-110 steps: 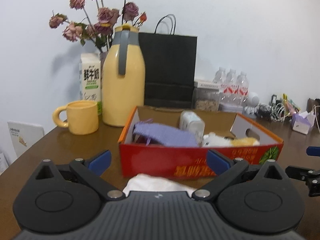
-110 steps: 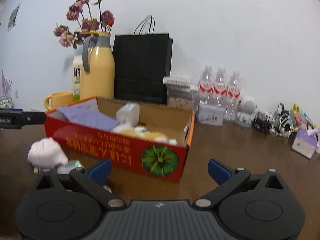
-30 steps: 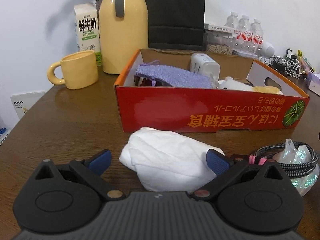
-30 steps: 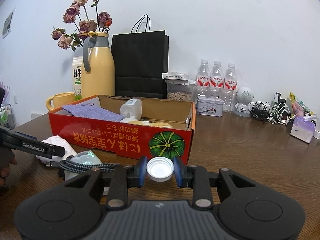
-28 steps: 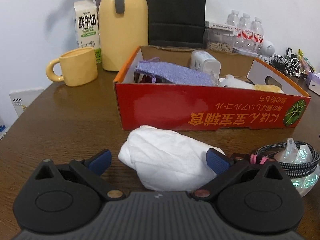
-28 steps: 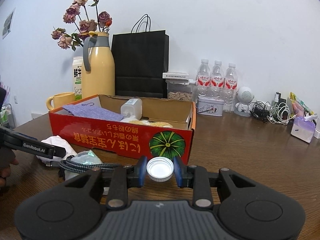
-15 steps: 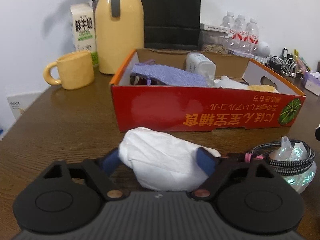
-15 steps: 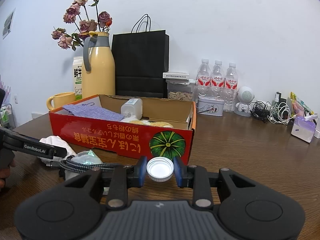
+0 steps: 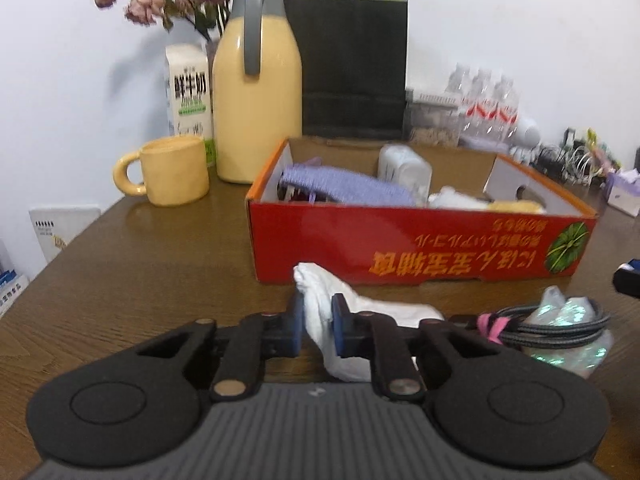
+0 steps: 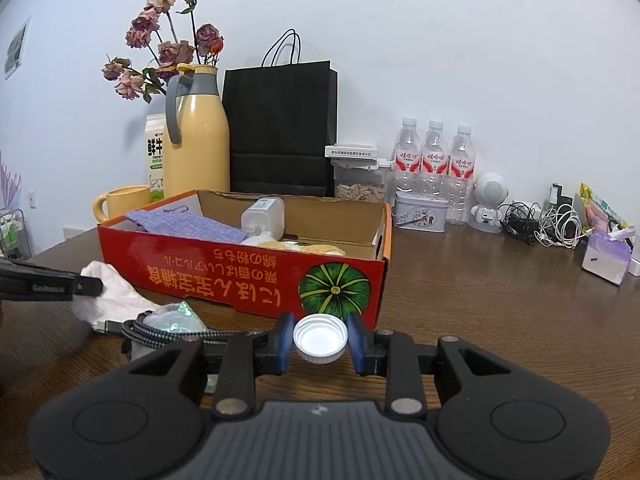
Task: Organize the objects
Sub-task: 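Grasp the white bottle cap with the right tool while the left tool grasps the tissue, then lower the tissue and cap into the box and open both tools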
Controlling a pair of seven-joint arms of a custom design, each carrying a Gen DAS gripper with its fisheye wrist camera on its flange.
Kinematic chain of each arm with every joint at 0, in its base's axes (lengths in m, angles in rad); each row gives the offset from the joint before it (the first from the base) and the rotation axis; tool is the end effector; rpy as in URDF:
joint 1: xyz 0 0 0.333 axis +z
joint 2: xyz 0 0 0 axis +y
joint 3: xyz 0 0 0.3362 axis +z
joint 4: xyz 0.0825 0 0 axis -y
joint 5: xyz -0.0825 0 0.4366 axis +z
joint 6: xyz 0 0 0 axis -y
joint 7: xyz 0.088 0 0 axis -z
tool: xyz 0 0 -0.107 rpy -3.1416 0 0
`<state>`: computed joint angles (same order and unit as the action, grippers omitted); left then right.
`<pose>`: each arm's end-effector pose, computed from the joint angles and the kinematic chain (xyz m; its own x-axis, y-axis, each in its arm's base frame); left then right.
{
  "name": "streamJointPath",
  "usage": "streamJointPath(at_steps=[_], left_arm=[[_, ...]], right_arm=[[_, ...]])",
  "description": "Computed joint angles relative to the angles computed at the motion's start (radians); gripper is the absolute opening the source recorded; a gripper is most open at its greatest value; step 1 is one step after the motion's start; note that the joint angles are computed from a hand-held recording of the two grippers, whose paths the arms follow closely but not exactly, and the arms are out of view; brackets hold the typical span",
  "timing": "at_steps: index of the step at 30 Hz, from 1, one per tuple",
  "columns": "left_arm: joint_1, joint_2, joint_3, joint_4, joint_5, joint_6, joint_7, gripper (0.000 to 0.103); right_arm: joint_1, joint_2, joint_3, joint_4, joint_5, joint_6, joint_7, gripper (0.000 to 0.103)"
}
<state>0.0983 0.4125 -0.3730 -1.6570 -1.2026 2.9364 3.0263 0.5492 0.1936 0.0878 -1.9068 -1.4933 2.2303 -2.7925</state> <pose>0.7454 -0.1079 0.4423 -0.5149 -0.8571 0.0161 -0.4172 0.2342 -0.8781 0.5659 0.3774 0.4273 -0.3473 -0.9372 0.0325 -0.3625 0.1022 -0.9264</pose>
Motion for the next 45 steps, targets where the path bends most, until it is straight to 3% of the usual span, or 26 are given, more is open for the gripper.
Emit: streamJointPath(at_steps=[3, 8, 16, 23, 28, 36, 40, 45], left_arm=[[0.045, -0.028, -0.043, -0.017, -0.155, -0.011, 0.136, 0.012], [0.053, -0.086, -0.015, -0.046, -0.309, -0.093, 0.237, 0.012], [0.003, -0.131, 0.070, -0.045, -0.397, -0.198, 0.266, 0.012], [-0.053, -0.103, 0.110, 0.045, -0.423, -0.213, 0.232, 0.012], [-0.078, -0.049, 0.095, 0.129, -0.370, -0.188, 0.160, 0.012], [-0.135, 0.122, 0.057, 0.337, -0.126, -0.094, -0.099, 0.012], [-0.204, 0.242, 0.105, 0.473, 0.074, -0.080, -0.332, 0.012], [-0.232, 0.333, 0.142, 0.570, 0.254, -0.122, -0.487, 0.012]], right_arm=[[0.000, -0.001, -0.001, -0.002, -0.002, 0.001, 0.003, 0.027], [-0.001, -0.002, 0.000, -0.002, -0.003, 0.001, 0.003, 0.027], [0.005, 0.003, 0.000, 0.002, -0.023, -0.004, -0.006, 0.027], [0.000, -0.010, -0.006, 0.024, -0.118, 0.014, 0.026, 0.027], [-0.022, 0.017, -0.020, 0.093, -0.151, 0.044, 0.001, 0.027], [-0.052, 0.136, -0.081, 0.270, -0.099, 0.129, -0.038, 0.027], [-0.055, 0.205, -0.125, 0.344, -0.042, 0.151, -0.039, 0.027], [-0.067, 0.237, -0.157, 0.358, 0.053, 0.244, -0.096, 0.027]])
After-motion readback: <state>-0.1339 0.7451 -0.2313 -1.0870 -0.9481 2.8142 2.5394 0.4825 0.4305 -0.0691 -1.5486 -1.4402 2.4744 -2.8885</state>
